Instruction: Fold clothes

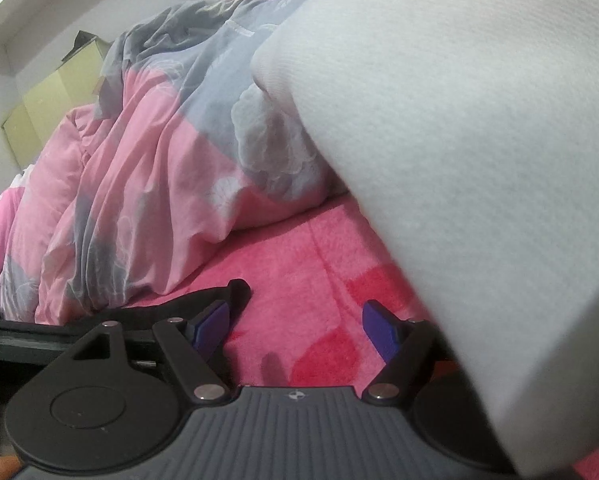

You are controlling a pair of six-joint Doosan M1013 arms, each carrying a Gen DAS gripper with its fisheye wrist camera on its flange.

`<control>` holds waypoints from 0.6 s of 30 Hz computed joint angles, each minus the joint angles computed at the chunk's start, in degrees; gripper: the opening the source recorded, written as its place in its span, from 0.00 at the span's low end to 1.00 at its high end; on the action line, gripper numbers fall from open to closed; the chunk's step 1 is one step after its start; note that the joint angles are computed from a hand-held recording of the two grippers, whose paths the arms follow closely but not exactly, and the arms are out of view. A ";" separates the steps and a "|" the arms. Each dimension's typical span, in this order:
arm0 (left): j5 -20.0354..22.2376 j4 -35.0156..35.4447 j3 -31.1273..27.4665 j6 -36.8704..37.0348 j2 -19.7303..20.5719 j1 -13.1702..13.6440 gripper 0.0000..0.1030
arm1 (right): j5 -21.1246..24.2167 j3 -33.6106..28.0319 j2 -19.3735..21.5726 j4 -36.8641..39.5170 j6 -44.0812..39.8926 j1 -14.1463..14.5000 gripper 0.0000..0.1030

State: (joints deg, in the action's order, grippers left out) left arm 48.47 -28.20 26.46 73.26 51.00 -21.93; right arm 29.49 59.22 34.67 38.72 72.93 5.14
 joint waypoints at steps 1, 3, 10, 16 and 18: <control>-2.57 -1.65 4.08 2.73 -2.36 0.17 0.43 | 0.00 0.01 0.00 0.16 -0.18 0.00 0.75; -6.97 -2.75 10.88 4.86 -6.37 0.48 0.43 | 0.18 0.17 -0.10 1.61 -2.24 0.00 0.76; -21.32 -2.86 24.68 -5.86 -11.53 1.70 0.42 | 0.37 1.07 -0.69 5.14 -12.51 0.66 0.67; -24.08 0.74 27.00 -6.70 -11.69 1.50 0.34 | 3.89 -3.10 1.49 5.74 -12.19 1.04 0.55; -24.55 3.40 26.95 -6.99 -11.61 1.13 0.34 | 5.08 -7.35 3.51 0.09 -5.60 1.67 0.55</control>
